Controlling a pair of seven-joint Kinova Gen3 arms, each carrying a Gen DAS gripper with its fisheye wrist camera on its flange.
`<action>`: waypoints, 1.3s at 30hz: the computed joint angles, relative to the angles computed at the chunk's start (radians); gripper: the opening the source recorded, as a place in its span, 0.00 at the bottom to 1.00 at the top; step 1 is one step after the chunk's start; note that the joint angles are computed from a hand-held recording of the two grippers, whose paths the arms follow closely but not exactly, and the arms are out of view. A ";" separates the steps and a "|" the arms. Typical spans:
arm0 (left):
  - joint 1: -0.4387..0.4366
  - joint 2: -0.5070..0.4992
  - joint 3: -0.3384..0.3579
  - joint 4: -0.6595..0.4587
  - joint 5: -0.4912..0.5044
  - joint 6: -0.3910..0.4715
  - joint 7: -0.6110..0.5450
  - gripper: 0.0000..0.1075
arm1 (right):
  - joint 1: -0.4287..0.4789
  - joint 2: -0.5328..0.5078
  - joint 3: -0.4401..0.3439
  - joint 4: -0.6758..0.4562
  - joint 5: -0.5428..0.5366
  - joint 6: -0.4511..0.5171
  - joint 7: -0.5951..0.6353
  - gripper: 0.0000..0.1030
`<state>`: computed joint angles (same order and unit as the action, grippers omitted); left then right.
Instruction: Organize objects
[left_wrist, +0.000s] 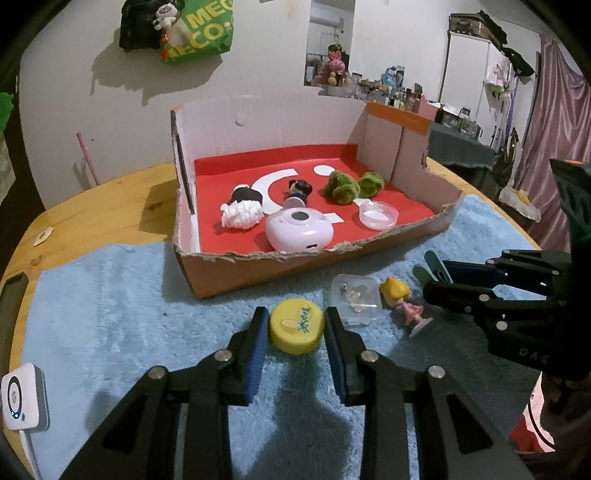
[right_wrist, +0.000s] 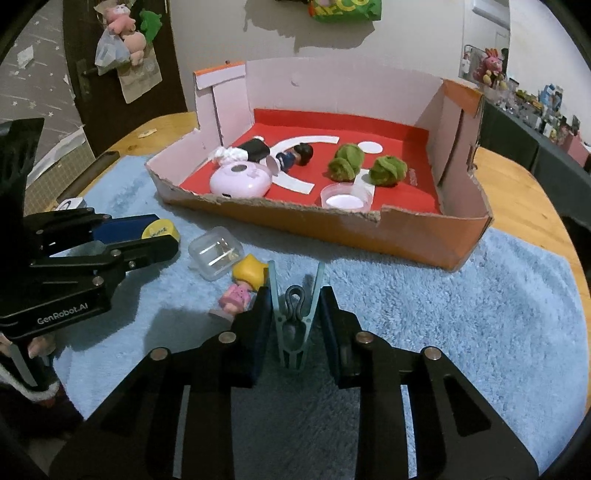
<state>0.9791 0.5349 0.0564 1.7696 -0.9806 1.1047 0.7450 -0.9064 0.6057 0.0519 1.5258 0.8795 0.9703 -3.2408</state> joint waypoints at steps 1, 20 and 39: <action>0.005 -0.003 -0.001 0.002 -0.003 0.003 0.006 0.30 | -0.003 -0.002 0.001 -0.001 0.002 0.004 0.000 0.24; 0.039 -0.022 0.029 -0.008 -0.049 0.077 0.045 0.30 | -0.036 -0.028 -0.018 -0.010 0.066 0.072 -0.037 0.24; 0.015 -0.002 0.005 0.041 -0.019 -0.081 0.071 0.30 | 0.008 0.015 -0.016 -0.026 -0.060 0.030 0.046 0.24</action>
